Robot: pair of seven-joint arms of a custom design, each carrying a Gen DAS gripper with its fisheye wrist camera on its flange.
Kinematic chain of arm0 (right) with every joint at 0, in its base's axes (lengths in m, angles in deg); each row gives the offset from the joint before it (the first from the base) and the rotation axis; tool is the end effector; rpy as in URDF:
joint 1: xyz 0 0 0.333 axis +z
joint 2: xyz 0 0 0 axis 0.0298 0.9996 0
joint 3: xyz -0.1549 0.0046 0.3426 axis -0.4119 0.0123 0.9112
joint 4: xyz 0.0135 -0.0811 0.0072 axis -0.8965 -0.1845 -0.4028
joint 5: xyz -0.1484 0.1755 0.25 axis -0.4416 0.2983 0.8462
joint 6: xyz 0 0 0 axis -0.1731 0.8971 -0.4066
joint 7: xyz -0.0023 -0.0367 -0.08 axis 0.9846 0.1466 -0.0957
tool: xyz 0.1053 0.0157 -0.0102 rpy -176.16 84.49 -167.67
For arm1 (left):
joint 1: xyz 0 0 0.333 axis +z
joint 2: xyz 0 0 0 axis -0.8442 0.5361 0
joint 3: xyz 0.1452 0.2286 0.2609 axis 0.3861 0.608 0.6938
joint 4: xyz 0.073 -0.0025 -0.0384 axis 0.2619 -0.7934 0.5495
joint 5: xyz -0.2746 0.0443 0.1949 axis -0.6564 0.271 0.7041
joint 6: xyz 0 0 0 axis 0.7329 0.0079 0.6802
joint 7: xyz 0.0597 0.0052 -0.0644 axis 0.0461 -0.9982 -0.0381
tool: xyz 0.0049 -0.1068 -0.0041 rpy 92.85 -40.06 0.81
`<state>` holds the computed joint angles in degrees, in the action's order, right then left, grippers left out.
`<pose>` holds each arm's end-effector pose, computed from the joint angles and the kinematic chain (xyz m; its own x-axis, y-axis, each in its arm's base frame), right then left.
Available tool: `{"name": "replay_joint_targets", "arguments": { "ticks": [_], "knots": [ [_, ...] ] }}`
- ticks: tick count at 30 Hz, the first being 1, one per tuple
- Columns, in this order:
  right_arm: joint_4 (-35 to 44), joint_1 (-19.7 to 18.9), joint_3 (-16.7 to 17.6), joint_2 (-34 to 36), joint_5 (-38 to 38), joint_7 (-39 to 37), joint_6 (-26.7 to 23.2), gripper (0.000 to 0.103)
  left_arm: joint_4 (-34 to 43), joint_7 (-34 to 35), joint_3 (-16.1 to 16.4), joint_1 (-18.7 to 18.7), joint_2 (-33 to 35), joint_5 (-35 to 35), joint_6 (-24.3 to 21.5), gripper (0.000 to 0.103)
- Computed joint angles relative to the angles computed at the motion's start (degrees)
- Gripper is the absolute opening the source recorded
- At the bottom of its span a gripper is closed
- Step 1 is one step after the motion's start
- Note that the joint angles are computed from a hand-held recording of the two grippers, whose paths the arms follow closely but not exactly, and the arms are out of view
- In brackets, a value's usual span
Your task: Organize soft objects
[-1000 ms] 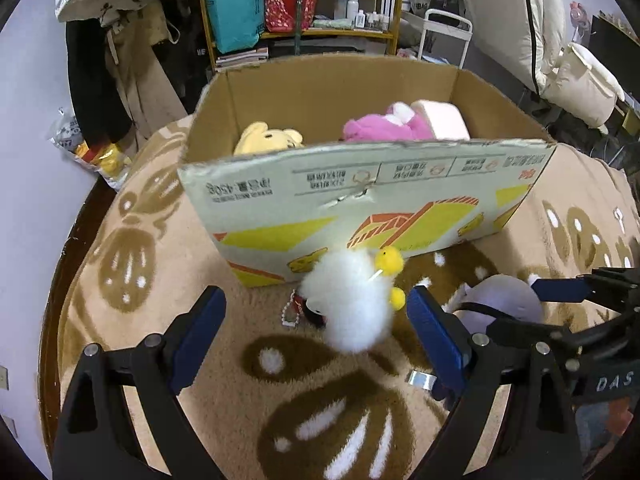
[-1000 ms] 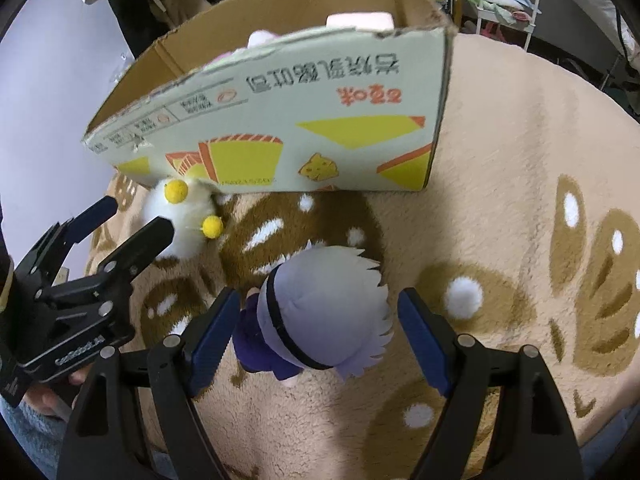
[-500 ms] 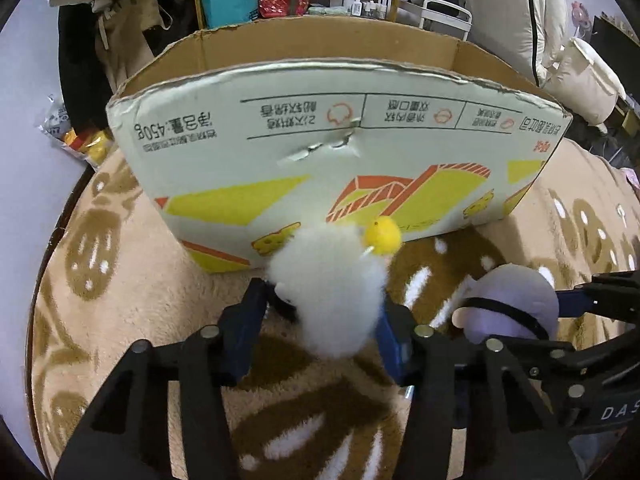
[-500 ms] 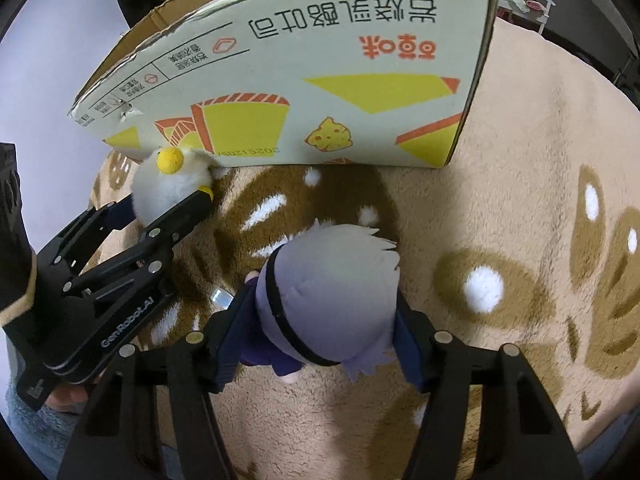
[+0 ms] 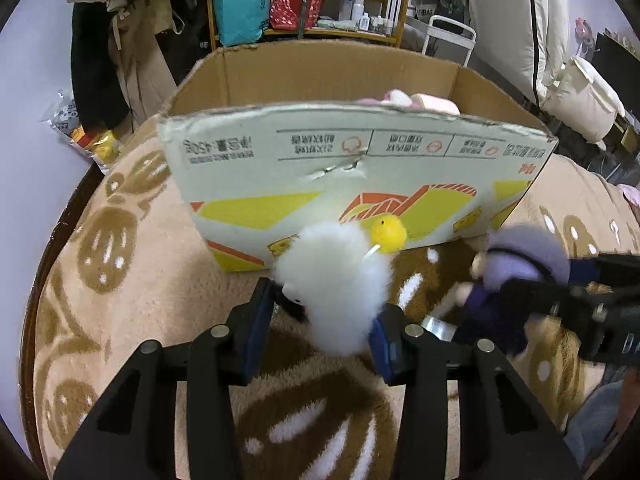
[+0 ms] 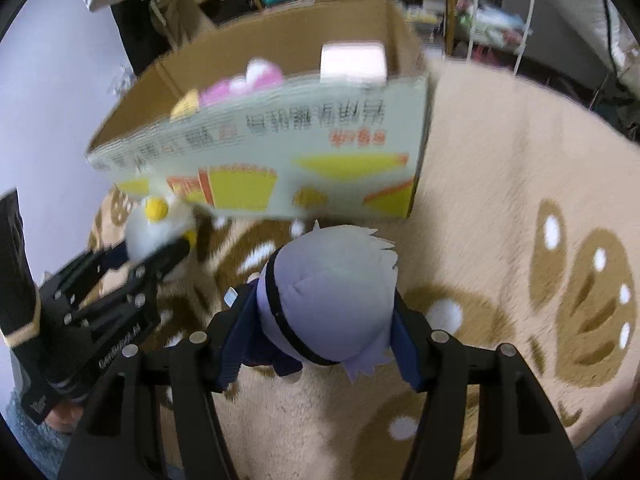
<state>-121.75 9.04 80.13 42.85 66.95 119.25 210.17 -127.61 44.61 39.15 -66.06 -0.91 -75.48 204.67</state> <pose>0.6336 0.1091 0.4914 -0.4983 -0.8420 -0.2064 -0.7438 0.5376 -0.3972 0.7639 -0.2046 0.4789 -0.7294 -0.6811 0.0644 -0.5784 0.5637 -0.5897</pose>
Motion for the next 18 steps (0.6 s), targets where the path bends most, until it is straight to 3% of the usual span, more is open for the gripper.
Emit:
{"name": "replay_joint_targets", "arguments": {
  "ticks": [8,18],
  "knots": [
    [-3.04,4.82,-6.37,-4.82,-18.89,16.7,6.02,0.065,-9.13,4.82,-2.6,2.49,-6.6,-5.15,7.55,0.043],
    [-3.11,4.82,-7.2,-8.02,-39.05,31.18,10.04,0.065,-12.64,12.93,-5.62,5.26,-12.22,-14.41,9.89,0.043]
  ]
}}
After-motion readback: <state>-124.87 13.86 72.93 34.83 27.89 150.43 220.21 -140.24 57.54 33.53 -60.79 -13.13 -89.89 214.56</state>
